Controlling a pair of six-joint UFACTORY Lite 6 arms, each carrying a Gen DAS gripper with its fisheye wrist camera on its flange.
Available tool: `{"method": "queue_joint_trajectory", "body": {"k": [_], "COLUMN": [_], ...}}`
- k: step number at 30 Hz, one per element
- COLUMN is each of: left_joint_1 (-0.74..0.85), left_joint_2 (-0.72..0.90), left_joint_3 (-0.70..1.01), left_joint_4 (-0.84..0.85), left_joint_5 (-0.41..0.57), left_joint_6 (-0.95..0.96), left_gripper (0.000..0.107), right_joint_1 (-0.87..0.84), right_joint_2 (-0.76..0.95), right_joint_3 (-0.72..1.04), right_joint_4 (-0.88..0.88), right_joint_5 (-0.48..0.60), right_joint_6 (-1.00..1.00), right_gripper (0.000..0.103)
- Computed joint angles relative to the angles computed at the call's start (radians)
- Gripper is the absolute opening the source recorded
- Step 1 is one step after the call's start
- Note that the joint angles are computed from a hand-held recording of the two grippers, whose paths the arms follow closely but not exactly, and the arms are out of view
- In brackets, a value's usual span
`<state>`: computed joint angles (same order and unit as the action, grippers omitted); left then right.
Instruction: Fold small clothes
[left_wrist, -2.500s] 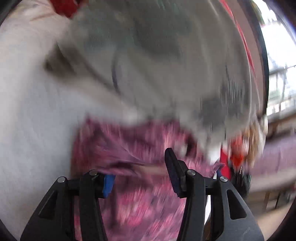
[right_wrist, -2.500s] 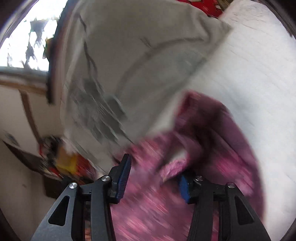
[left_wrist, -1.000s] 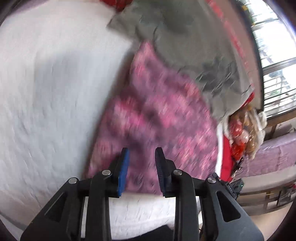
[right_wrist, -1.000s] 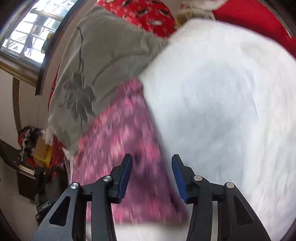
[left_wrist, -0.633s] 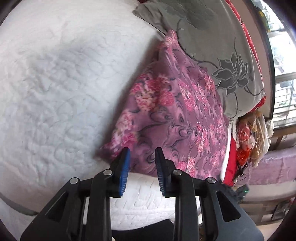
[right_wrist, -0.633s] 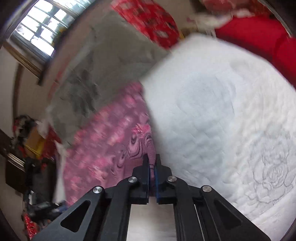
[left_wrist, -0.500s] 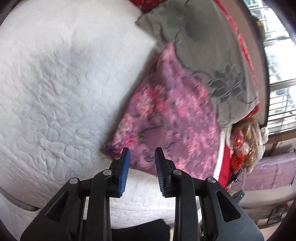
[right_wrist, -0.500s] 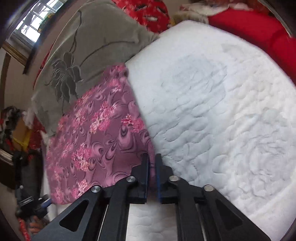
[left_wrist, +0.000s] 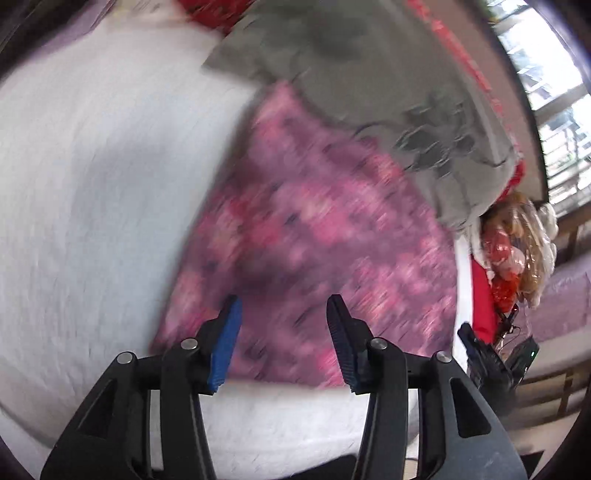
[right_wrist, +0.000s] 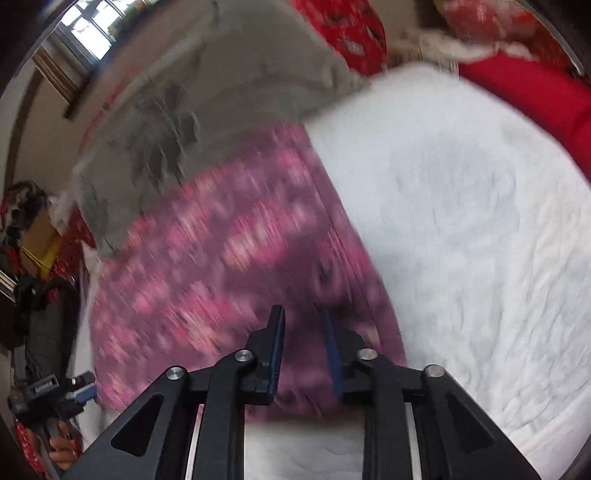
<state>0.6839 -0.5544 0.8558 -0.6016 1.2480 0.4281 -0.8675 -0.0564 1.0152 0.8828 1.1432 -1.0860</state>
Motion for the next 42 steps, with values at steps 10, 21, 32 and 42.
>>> {"method": "queue_joint_trajectory", "body": {"k": [10, 21, 32, 42], "left_joint_1": [-0.344, -0.444, -0.479, -0.288], "left_joint_2": [0.258, 0.722, 0.535, 0.26], "left_joint_3": [0.032, 0.547, 0.393, 0.148], "left_joint_4": [0.264, 0.356, 0.428, 0.325], "left_joint_5": [-0.438, -0.486, -0.487, -0.393], "left_joint_6": [-0.167, -0.322, -0.246, -0.147], "left_gripper": [0.059, 0.058, 0.062, 0.064], "right_joint_1": [0.398, 0.513, 0.464, 0.524], "right_joint_2": [0.256, 0.483, 0.329, 0.061], "right_joint_3": [0.186, 0.52, 0.354, 0.11], "right_joint_4": [-0.042, -0.02, 0.104, -0.027], "right_joint_5": [-0.341, -0.418, -0.331, -0.299], "right_joint_6": [0.217, 0.38, 0.223, 0.219], "right_gripper": [0.029, 0.032, 0.038, 0.048]}}
